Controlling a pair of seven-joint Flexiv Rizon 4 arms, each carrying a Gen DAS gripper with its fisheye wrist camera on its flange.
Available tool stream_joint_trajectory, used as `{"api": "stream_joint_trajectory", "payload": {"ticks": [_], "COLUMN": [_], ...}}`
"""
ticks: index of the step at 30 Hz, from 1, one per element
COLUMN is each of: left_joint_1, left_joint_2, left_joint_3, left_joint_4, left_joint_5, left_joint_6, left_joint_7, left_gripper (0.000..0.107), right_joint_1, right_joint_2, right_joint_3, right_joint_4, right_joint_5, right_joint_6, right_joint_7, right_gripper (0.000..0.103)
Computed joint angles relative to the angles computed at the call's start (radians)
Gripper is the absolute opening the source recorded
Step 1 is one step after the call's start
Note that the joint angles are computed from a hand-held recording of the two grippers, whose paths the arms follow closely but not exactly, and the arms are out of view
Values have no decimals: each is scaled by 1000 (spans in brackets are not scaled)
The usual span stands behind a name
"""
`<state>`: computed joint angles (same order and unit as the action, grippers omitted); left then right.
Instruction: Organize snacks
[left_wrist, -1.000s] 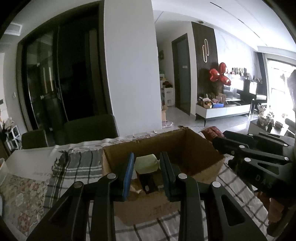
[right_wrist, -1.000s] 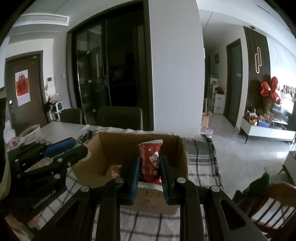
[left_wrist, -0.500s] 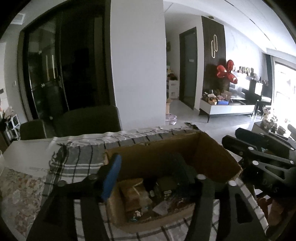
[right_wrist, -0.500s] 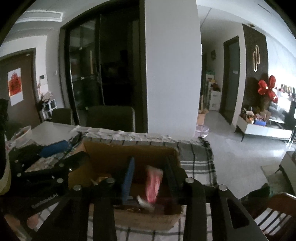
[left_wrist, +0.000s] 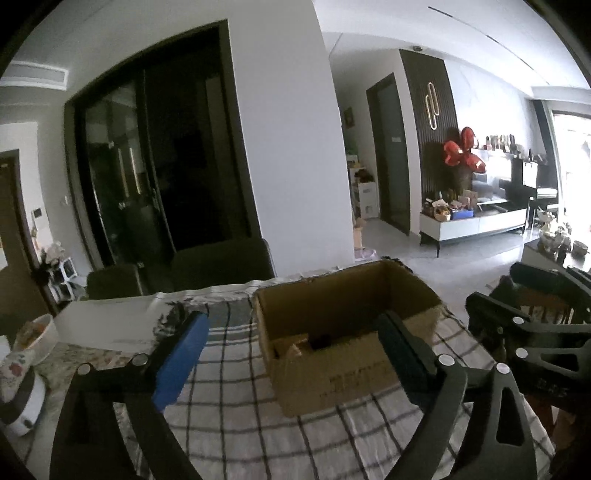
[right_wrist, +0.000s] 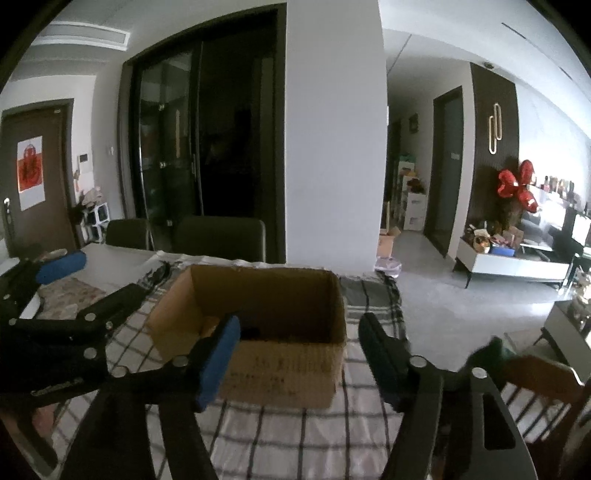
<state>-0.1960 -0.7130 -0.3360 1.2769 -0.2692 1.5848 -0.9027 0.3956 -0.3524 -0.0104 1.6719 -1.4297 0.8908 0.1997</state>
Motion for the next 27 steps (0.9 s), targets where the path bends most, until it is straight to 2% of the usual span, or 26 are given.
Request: {"api": "stream_joint_trajectory", "payload": {"ticks": [4,8,13,16,18,27], "left_joint_1": [91,197,320,446,498,620], "left_joint_2": [102,179,258,298,323,437], "left_joint_3": [-93,-194,-293,-409,-450,-510], "left_joint_4": [195,339,475,551,594,723], "left_joint_5": [23,67,141,181,198,275], "left_joint_6": [114,172,217,206,213,244], "left_joint_7": [-6,-46,-133,-188,-227,-368], "left_gripper": [102,103,103,103,103,103], "right_joint_1": [39,65,97,112,124,169], "right_joint_2": [74,126,176,196,202,239], "right_joint_3": [42,92,148,172,186,230], "right_joint_4": [83,136,188,209,214,257], "right_joint_5": [-20,-22,2,5,14,24], "right_joint_6": [-105,-202,-307,-344,-364,-458], "right_joint_7": [52,91,140,176,178,226], "right_gripper": [78,85,88,91,91,93]}}
